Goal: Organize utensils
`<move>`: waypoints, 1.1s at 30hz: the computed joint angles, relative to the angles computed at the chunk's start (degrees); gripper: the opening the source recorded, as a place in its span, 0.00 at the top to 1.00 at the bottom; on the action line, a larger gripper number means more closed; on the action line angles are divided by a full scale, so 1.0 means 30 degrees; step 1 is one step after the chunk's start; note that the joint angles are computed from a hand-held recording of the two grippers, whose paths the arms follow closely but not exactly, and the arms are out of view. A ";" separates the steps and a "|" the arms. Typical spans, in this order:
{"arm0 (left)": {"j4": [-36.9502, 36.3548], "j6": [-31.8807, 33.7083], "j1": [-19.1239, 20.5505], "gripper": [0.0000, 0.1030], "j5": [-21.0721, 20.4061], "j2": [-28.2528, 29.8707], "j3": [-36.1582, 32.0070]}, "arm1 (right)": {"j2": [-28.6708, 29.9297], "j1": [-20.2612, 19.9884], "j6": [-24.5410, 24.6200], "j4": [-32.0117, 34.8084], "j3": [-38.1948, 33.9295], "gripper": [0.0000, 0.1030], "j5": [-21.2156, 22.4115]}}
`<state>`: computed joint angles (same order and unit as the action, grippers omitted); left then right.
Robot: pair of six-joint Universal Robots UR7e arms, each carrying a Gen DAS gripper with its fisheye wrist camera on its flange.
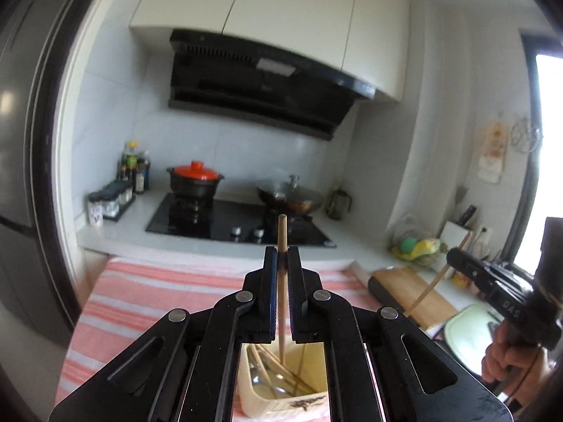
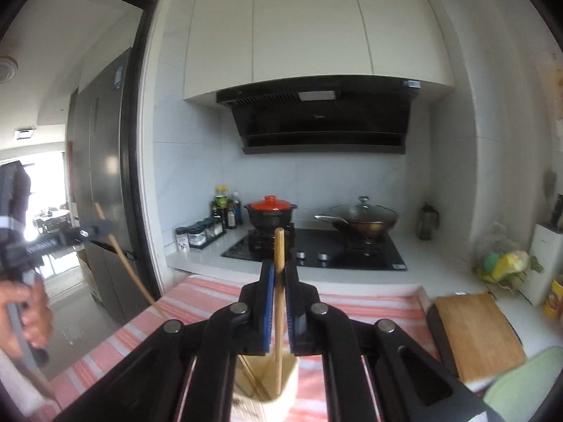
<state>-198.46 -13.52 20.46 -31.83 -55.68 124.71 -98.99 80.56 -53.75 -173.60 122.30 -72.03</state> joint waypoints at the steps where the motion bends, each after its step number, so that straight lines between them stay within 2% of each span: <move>1: 0.0681 -0.0443 0.0560 0.96 -0.0493 0.0279 -0.0310 | 0.0606 0.0161 -0.0023 -0.0236 -0.0146 0.94 -0.0225; 4: 0.3192 -0.1887 0.2056 0.96 -0.1986 0.0824 -0.1128 | 0.2783 0.0983 -0.0118 -0.0277 -0.0915 0.94 -0.2853; 7: 0.5634 -0.3068 0.3373 0.96 -0.3464 0.1327 -0.1942 | 0.4790 0.1558 -0.0259 0.1306 -0.2100 0.94 -0.5824; 10: 0.7608 -0.3768 0.4305 0.96 -0.4512 0.1965 -0.2713 | 0.6373 0.1696 0.0036 0.2260 -0.3007 0.94 -0.7587; 12: 0.8792 -0.4088 0.4628 0.94 -0.4886 0.2322 -0.3110 | 0.6996 0.1522 0.0672 0.2589 -0.3358 0.92 -0.7712; 14: 0.9379 -0.4460 0.4653 0.78 -0.4831 0.2507 -0.3139 | 0.7378 0.1391 0.1466 0.2838 -0.3631 0.88 -0.7798; 15: 0.9308 -0.4663 0.4518 0.64 -0.4875 0.2432 -0.2828 | 0.7320 0.1247 0.1847 0.3131 -0.3654 0.72 -0.7660; 16: 0.9054 -0.4745 0.4346 0.55 -0.4936 0.2230 -0.2397 | 0.7173 0.1111 0.2170 0.3263 -0.3576 0.64 -0.7345; 17: 0.8866 -0.4794 0.4119 0.51 -0.4955 0.1987 -0.1904 | 0.6858 0.0936 0.2318 0.3147 -0.3315 0.56 -0.6916; 19: 0.9698 -0.5160 0.3524 0.45 -0.4827 0.1125 -0.0836 | 0.6158 0.0659 0.1999 0.3239 -0.2884 0.56 -0.6418; 21: 1.1705 -0.6184 0.2592 0.36 -0.4728 -0.0094 0.0612 | 0.5027 0.0204 0.1230 0.3467 -0.2153 0.56 -0.5962; 23: 1.3093 -0.7559 0.1407 0.26 -0.4939 -0.1301 0.2483 | 0.3313 -0.0720 -0.0147 0.4074 -0.1068 0.56 -0.5635; 25: 1.3574 -0.9332 0.0081 0.18 -0.5462 -0.2196 0.4585 | 0.1281 -0.2262 -0.2163 0.4430 0.0506 0.56 -0.5183; 26: 1.3735 -1.1073 -0.0924 0.18 -0.5839 -0.2479 0.5920 | 0.0255 -0.3323 -0.3302 0.4527 0.1392 0.56 -0.4805; 27: 1.3764 -1.2503 -0.1588 0.18 -0.6167 -0.2491 0.6747 | -0.0966 -0.4981 -0.4859 0.4631 0.2548 0.56 -0.4146; 30: 1.1701 -1.7227 -0.3875 0.18 -0.7909 -0.1143 0.9196 | -0.3262 -0.9460 -0.7951 0.4240 0.5259 0.56 -0.2968; 32: 0.9698 -1.9611 -0.4983 0.18 -0.8808 0.0417 1.0038 | -0.4532 -1.1582 -0.8603 0.6171 0.6235 0.59 -0.2338; 33: 0.8934 -2.0444 -0.5497 0.18 -0.9067 0.0992 1.0302 | -0.4890 -1.2094 -0.8776 0.7054 0.6541 0.64 -0.2306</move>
<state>-171.66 -74.85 3.97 -59.03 -52.71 155.61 -113.66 44.27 -80.08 -152.43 141.92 -78.95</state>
